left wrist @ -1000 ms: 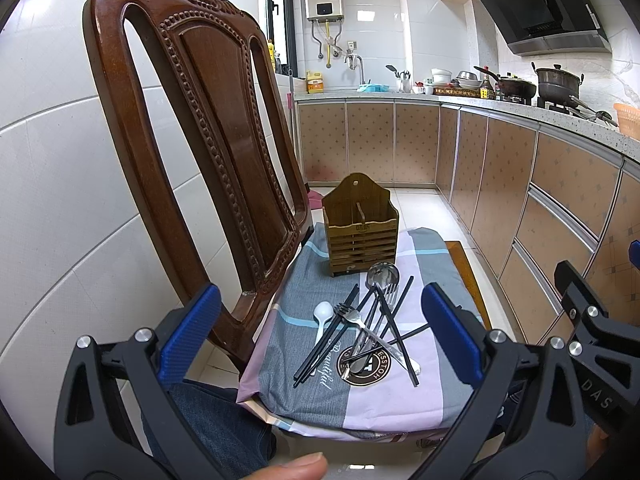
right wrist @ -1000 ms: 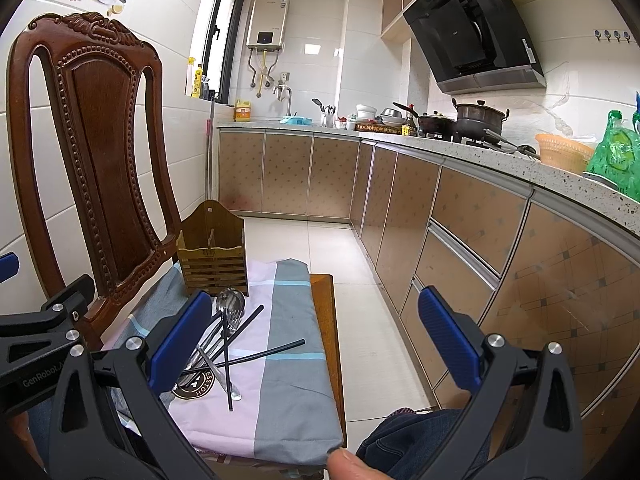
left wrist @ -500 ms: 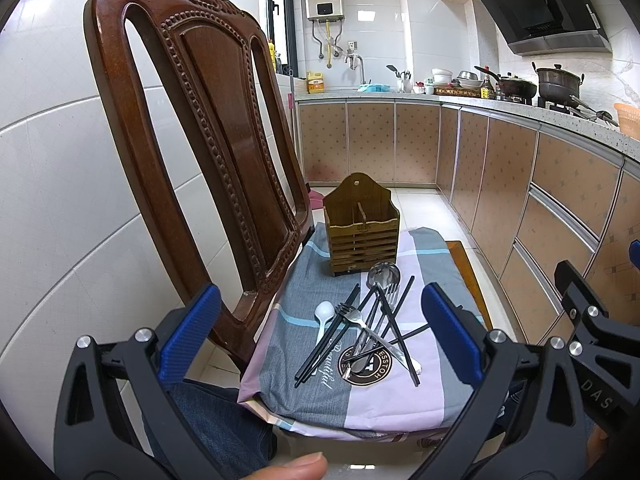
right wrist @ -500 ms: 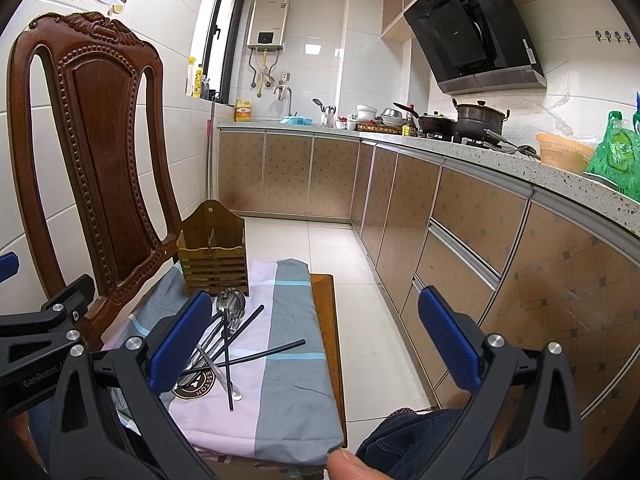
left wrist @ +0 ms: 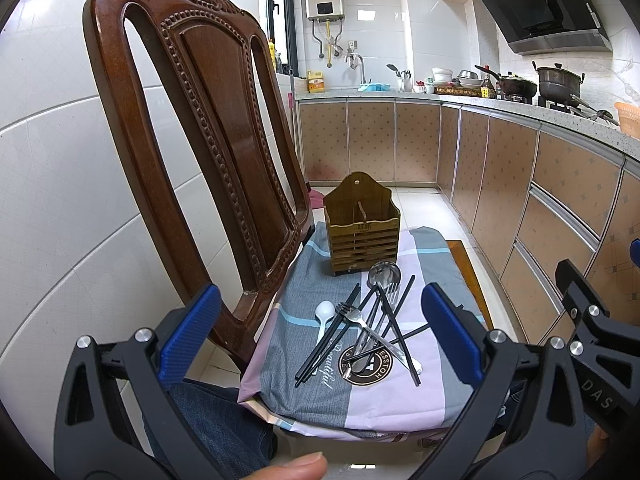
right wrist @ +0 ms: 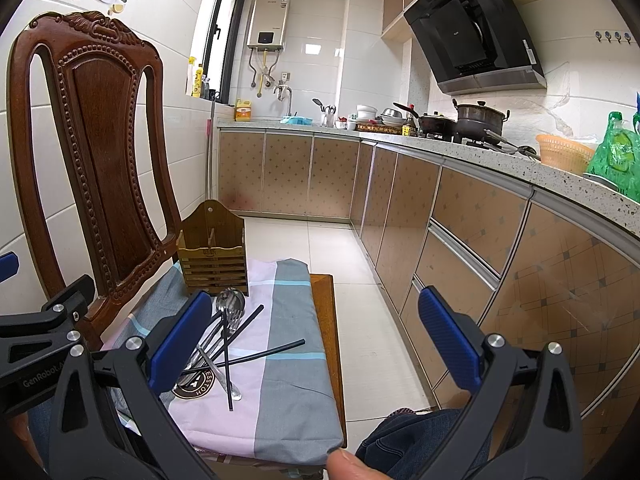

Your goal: Organize utensils

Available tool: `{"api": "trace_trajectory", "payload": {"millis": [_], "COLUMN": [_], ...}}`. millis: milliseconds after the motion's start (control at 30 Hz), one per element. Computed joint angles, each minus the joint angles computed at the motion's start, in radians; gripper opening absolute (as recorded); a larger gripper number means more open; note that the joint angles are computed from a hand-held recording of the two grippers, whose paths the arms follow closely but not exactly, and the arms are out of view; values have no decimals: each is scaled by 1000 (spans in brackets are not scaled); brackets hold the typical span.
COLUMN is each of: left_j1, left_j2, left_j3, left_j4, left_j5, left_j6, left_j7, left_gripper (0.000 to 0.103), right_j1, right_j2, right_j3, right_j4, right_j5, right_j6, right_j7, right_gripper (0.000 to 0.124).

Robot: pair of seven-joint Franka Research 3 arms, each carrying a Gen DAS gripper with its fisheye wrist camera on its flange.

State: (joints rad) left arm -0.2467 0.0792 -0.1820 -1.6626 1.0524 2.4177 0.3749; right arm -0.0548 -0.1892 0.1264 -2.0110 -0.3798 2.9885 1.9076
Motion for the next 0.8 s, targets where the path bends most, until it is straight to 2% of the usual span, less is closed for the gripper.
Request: {"api": "trace_trajectory", "payload": {"millis": [133, 167, 267, 333, 367, 400, 433, 500, 567, 667, 800], "left_j1": [4, 5, 11, 19, 23, 24, 28, 33, 47, 74, 102], "left_j2": [6, 12, 48, 83, 104, 120, 138, 175, 219, 289, 415], "left_j3": [4, 6, 16, 25, 30, 35, 39, 47, 50, 46, 33], "left_j4": [3, 7, 35, 60, 76, 87, 100, 123, 159, 225, 373], "left_j5": [1, 0, -26, -80, -112, -133, -162, -216, -297, -443, -621], "left_j6": [-16, -25, -63, -82, -97, -106, -109, -115, -116, -103, -122], "left_j7": [10, 16, 54, 103, 134, 157, 189, 246, 320, 440, 599], "left_gripper": [99, 99, 99, 99, 98, 97, 93, 83, 62, 48, 36], "right_j1": [-16, -37, -16, 11, 24, 35, 46, 56, 63, 84, 121], "right_j2": [18, 35, 124, 184, 226, 253, 276, 331, 398, 494, 632], "right_j3": [10, 27, 13, -12, -24, -35, -44, -53, -53, -66, -95], "right_j4": [20, 49, 154, 206, 235, 258, 279, 313, 383, 494, 671], "right_j5": [-47, -108, -173, -112, -27, 7, 32, 162, 273, 364, 421], "right_j6": [-13, -54, -232, -332, -379, -418, -451, -490, -565, -639, -724], "right_j7": [19, 48, 45, -3, -68, -89, -102, -189, -277, -331, -367], "right_gripper": [100, 100, 100, 100, 94, 82, 74, 46, 34, 34, 34]}}
